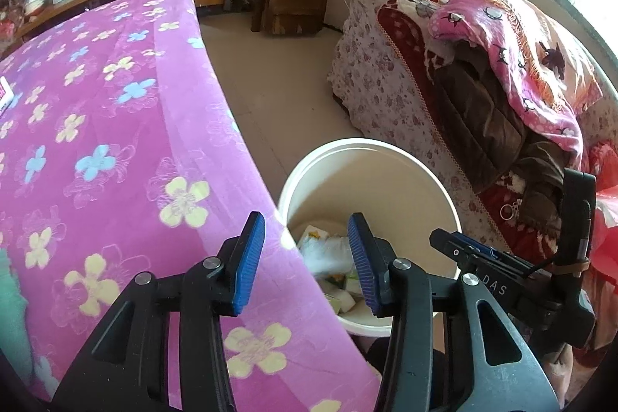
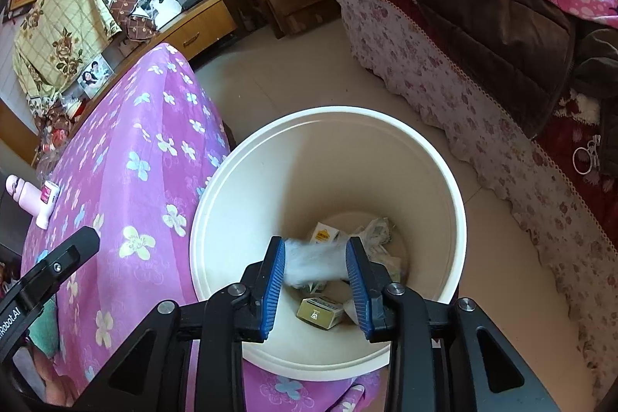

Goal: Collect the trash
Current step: 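Open both grippers to drop the packets into the bucket, then move both open grippers back toward the green towel on the table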

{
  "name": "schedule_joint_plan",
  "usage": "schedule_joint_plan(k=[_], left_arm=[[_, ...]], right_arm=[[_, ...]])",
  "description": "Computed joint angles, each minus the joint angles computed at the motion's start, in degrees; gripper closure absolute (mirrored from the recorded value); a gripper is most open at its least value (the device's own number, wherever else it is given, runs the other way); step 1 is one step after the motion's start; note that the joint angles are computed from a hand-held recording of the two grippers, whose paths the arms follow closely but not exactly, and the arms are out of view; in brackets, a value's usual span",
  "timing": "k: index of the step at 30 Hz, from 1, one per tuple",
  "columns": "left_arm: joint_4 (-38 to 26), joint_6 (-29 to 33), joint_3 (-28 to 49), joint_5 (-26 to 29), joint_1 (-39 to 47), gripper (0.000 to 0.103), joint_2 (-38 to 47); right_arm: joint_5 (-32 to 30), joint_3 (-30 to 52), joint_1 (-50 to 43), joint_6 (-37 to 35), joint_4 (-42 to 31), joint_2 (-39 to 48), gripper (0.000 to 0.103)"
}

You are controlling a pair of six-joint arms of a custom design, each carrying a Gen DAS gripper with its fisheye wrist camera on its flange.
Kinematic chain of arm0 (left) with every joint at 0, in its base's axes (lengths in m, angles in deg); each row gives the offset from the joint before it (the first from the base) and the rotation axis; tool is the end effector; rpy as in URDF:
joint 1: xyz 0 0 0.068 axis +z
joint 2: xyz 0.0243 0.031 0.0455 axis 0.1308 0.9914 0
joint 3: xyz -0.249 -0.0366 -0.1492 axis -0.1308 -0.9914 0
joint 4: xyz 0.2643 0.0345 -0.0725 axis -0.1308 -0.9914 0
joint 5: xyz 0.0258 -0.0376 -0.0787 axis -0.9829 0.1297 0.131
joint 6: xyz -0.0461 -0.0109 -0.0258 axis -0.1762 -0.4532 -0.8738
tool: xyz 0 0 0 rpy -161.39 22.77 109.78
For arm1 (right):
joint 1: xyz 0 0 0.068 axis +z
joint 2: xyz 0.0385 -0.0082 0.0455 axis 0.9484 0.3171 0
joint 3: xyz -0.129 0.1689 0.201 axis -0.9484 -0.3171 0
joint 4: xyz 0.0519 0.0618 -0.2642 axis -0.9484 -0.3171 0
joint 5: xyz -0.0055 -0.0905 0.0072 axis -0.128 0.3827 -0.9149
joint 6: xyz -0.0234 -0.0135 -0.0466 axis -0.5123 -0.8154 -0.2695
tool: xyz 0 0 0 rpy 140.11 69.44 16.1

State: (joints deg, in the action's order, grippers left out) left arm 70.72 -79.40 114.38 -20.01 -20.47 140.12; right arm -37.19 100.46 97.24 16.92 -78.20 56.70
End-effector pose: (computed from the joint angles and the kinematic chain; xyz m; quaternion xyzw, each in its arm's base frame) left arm 0.3306 -0.1815 0.1193 0.1620 0.9309 -0.1706 0.2793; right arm 0.2617 0.1186 0.0794 0.2156 0.9333 0.0916 0.2723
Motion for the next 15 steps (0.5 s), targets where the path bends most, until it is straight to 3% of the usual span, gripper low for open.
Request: schedule_joint_plan(k=[15], left_arm=[[0.65,3.38,-8.21,-1.0,5.62,0.06,-8.64]], right_arm=[[1.6,2.97,5.41,0.72,-3.55,1.42,0.066]])
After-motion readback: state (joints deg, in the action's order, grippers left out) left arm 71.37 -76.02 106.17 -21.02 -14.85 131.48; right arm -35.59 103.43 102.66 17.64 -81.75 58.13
